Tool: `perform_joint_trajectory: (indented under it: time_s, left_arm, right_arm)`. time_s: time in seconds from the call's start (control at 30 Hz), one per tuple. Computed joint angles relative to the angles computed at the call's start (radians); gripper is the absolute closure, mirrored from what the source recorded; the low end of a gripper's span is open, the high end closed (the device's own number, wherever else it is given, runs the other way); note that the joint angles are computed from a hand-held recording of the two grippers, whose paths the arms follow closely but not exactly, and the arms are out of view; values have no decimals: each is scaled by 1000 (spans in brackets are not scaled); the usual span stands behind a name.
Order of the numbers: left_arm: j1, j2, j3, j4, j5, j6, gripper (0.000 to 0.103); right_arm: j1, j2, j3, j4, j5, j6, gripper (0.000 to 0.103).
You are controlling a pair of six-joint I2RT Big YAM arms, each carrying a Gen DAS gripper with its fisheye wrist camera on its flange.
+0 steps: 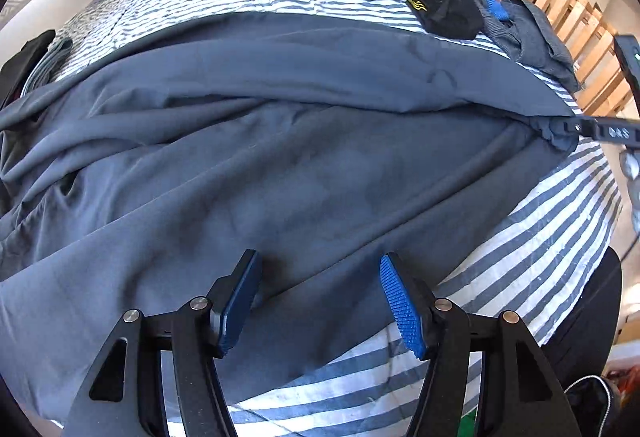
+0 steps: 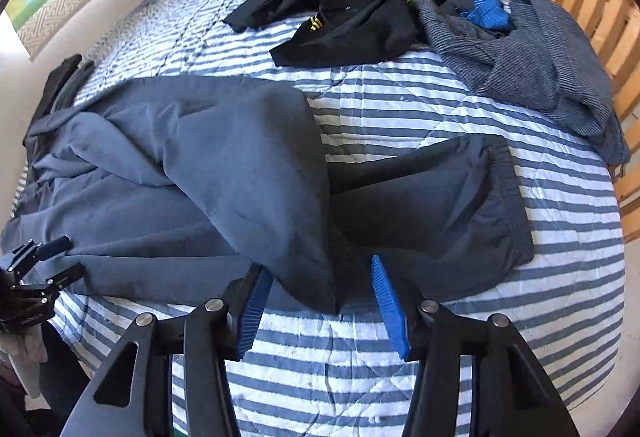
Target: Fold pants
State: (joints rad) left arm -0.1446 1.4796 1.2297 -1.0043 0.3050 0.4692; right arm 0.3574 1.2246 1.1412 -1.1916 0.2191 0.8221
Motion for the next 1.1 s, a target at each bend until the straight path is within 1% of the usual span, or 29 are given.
perform_joint_trajectory:
  time_s: [0.03, 0.07, 0.1, 0.13, 0.17, 0.2, 0.3, 0.33, 0.4, 0.53, 0.57, 0.6, 0.63, 0.67, 0.7, 0.77, 0.8, 0.87, 0.97, 1.03, 1.07, 1.1]
  left_arm:
    - [12, 8, 6, -5, 5, 9, 43]
    - [20, 13, 9, -10, 6, 14, 49]
    - [25, 20, 13, -16, 6, 11, 56]
    - [32, 33, 24, -25, 11, 5, 59]
    - [39, 43, 32, -32, 16, -3, 66]
    - [45, 49, 37, -36, 21, -9, 69]
    - [52, 48, 37, -37, 26, -4, 75]
    - [52, 49, 36, -37, 23, 0, 76]
    - [52, 46, 34, -35, 19, 5, 79]
    - [51, 44, 32, -34, 18, 2, 84]
    - [53, 42, 31, -35, 17, 2, 87]
    - [56, 40, 31, -39, 17, 4, 92]
    - [59, 38, 33, -43, 17, 8, 94]
    - [63, 37, 35, -46, 18, 13, 97]
    - [66, 36, 35, -48, 19, 20, 99]
    - [74, 38, 42, -56, 25, 27, 100]
    - [75, 43, 50, -61, 29, 24, 101]
    - [85, 39, 54, -78, 42, 29, 101]
    - [110, 21, 50, -102, 81, 63, 101]
    - [129, 10, 53, -135, 114, 111, 93]
    - [137, 7, 57, -147, 115, 145, 80]
    - [143, -7, 47, -141, 110, 173, 62]
  right_arm:
    - [-14, 22, 14, -1, -7, -24, 81]
    - [-31, 41, 32, -4, -22, -45, 93]
    - [-50, 59, 54, -5, -31, -60, 99]
    - [-65, 74, 78, -6, -17, -69, 99]
    - [-76, 91, 107, -11, 8, -79, 99]
    - [-89, 112, 142, -22, 35, -94, 100]
    - [-147, 155, 234, -22, 78, -149, 100]
    - [-166, 182, 275, -22, 99, -172, 100]
    - [-192, 229, 351, -21, 162, -213, 100]
    - [-250, 323, 484, -3, 215, -256, 100]
    - [-259, 347, 510, -4, 235, -265, 100]
    - [-269, 372, 538, -16, 248, -264, 97]
    - [-283, 390, 557, -31, 222, -264, 86]
    - [-304, 401, 572, -51, 158, -268, 79]
    - [-321, 396, 567, -60, 96, -265, 71]
    - [-337, 322, 483, -5, 40, -269, 70]
    - [-341, 278, 434, 18, 27, -272, 69]
    - [-346, 180, 327, 31, 9, -252, 67]
    - [-365, -4, 129, 39, -8, -152, 65]
    - [-376, -124, 0, 30, -10, -73, 64]
    - [-376, -170, -52, 13, -4, -36, 64]
    - [-382, -210, -102, -5, -3, -5, 64]
